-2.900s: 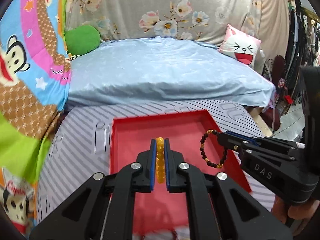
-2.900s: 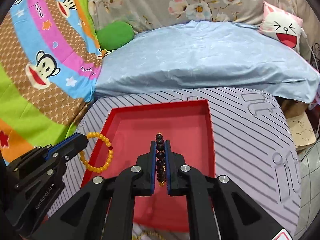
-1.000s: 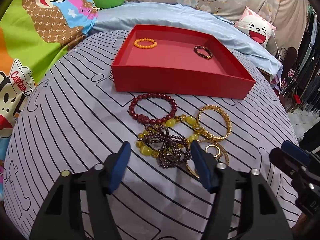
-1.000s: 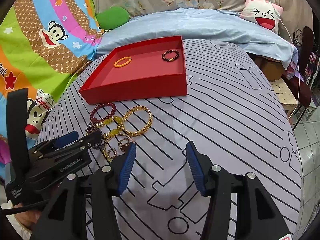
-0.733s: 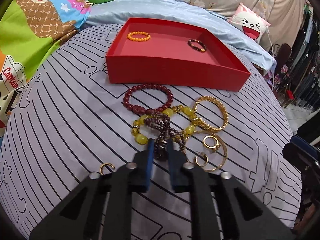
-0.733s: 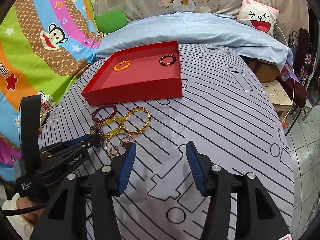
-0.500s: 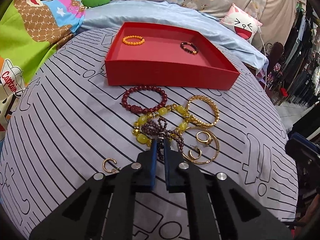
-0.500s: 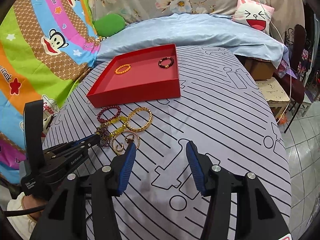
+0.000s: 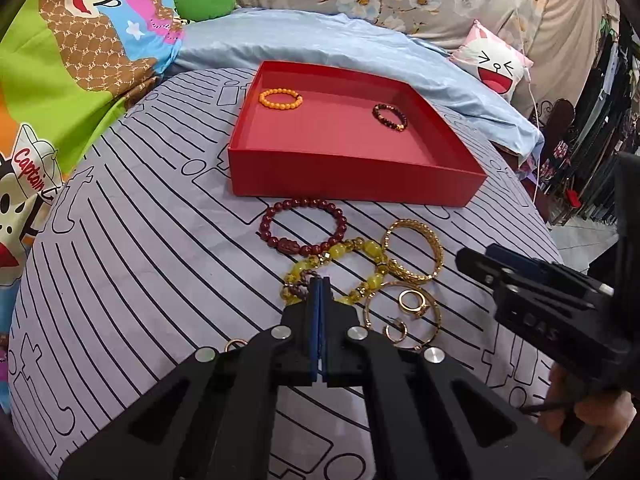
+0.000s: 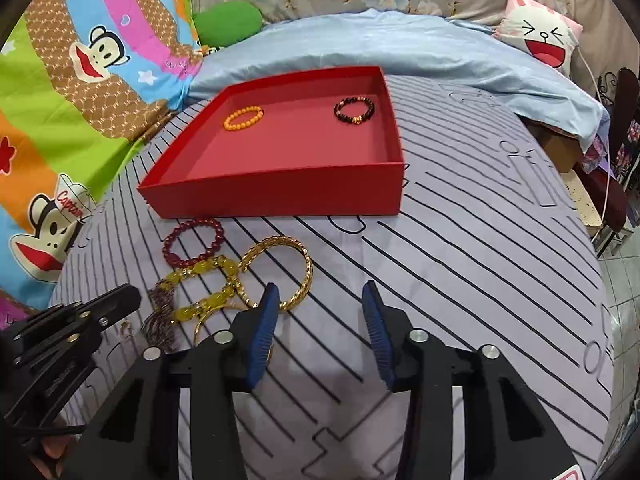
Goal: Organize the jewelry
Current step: 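Grasp gold twisted bangle with right tool while left tool holds purple bracelet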
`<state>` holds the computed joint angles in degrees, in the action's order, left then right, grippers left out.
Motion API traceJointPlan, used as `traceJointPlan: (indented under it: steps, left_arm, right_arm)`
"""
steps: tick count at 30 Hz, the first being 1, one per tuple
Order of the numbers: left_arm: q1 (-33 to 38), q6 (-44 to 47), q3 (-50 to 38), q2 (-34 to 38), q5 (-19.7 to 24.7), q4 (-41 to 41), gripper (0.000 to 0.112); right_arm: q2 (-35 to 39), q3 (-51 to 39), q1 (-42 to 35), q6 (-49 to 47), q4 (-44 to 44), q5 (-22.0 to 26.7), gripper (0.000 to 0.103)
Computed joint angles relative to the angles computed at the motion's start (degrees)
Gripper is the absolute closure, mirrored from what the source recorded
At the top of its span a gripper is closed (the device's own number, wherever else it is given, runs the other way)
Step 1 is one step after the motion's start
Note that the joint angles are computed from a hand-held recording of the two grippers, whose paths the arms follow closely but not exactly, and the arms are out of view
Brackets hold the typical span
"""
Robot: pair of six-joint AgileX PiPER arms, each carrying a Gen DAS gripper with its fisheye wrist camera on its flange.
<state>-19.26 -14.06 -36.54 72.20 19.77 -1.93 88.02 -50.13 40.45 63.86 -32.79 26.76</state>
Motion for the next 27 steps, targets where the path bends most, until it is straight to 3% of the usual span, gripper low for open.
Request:
traceJointPlan:
  steps: [7, 13, 14, 18, 27]
  left_arm:
    - [1.43, 3.74, 0.88, 1.2, -0.27, -3.27, 0.112]
    - [4.27, 13.01, 2.18, 0.76, -0.05, -12.64, 0.11]
    - [4.53, 14.01, 2.6, 0.19, -0.04, -13.88, 0.107]
    - [3.49, 11.5, 3.51, -0.98, -0.48, -12.66, 0.072]
    - [-1.14, 7.83, 2.38, 1.79, -1.33, -11.75, 0.069]
  right_arm:
    - [4.66, -2.1, -3.07, -4.57, 3.52, -3.17, 0.078]
    - [6.86, -4.3, -1.64, -2.94, 0.97, -1.54, 0.099]
    - [6.81, -4.28, -1.29, -2.25, 0.29, -1.21, 0.099]
    - [4.89, -2.58, -0.44, 0.8, -1.44, -0.96, 0.099]
    - [-2.59, 4.1, 1.19, 5.5, -2.68, 0.05, 0.099]
